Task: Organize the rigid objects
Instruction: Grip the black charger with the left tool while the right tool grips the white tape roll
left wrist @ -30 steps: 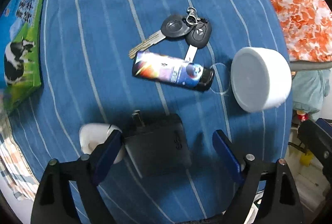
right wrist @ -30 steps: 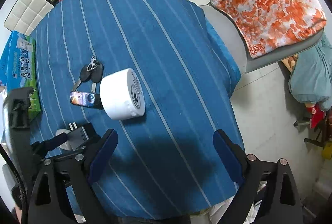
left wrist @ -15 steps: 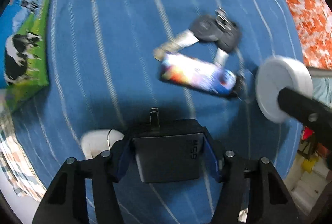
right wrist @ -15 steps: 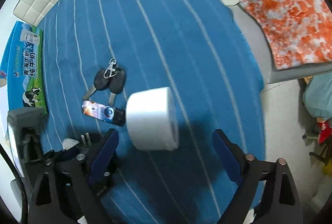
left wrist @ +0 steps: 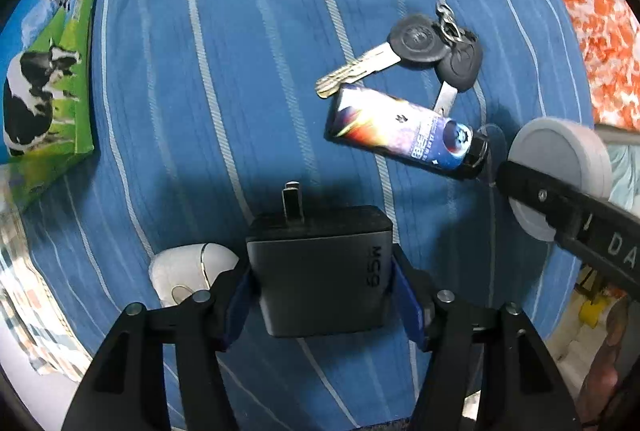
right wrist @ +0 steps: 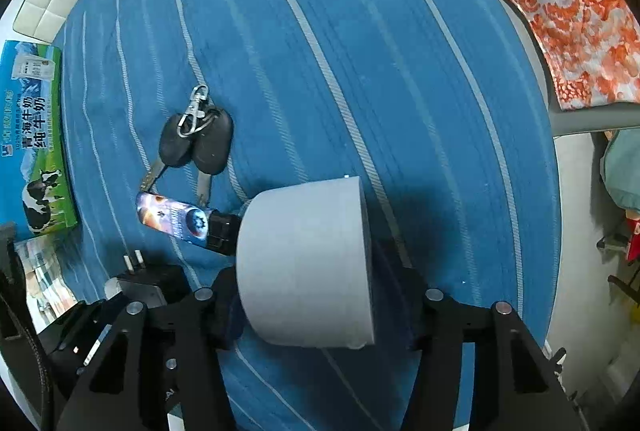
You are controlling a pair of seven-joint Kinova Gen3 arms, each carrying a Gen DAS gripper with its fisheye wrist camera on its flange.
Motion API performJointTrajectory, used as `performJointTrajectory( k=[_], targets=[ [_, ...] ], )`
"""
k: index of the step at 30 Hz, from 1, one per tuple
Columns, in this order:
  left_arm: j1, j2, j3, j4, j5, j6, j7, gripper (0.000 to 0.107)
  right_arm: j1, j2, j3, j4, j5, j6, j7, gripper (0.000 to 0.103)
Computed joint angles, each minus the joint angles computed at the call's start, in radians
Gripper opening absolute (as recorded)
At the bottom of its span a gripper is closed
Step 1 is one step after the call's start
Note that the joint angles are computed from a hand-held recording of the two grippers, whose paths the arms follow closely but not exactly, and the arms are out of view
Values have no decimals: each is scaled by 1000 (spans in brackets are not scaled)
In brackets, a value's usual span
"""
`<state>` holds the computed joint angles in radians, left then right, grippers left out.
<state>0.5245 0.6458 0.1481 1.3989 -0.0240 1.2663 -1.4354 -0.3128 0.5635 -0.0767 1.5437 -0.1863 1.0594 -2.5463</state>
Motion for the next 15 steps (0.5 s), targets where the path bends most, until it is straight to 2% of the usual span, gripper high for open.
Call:
performJointTrajectory(
  k=[4, 9, 15],
  targets=[
    [37, -37, -2, 62, -20, -65, 35, 57, -26, 21, 12, -51, 52, 76, -3, 43],
    [38, -84, 12, 101, -16, -88, 43, 56, -38, 8, 10, -57, 57, 86, -13, 42],
    [8, -201, 22, 162, -16, -117, 15, 56, -97, -57, 18, -64, 126, 113, -60, 42]
  ],
)
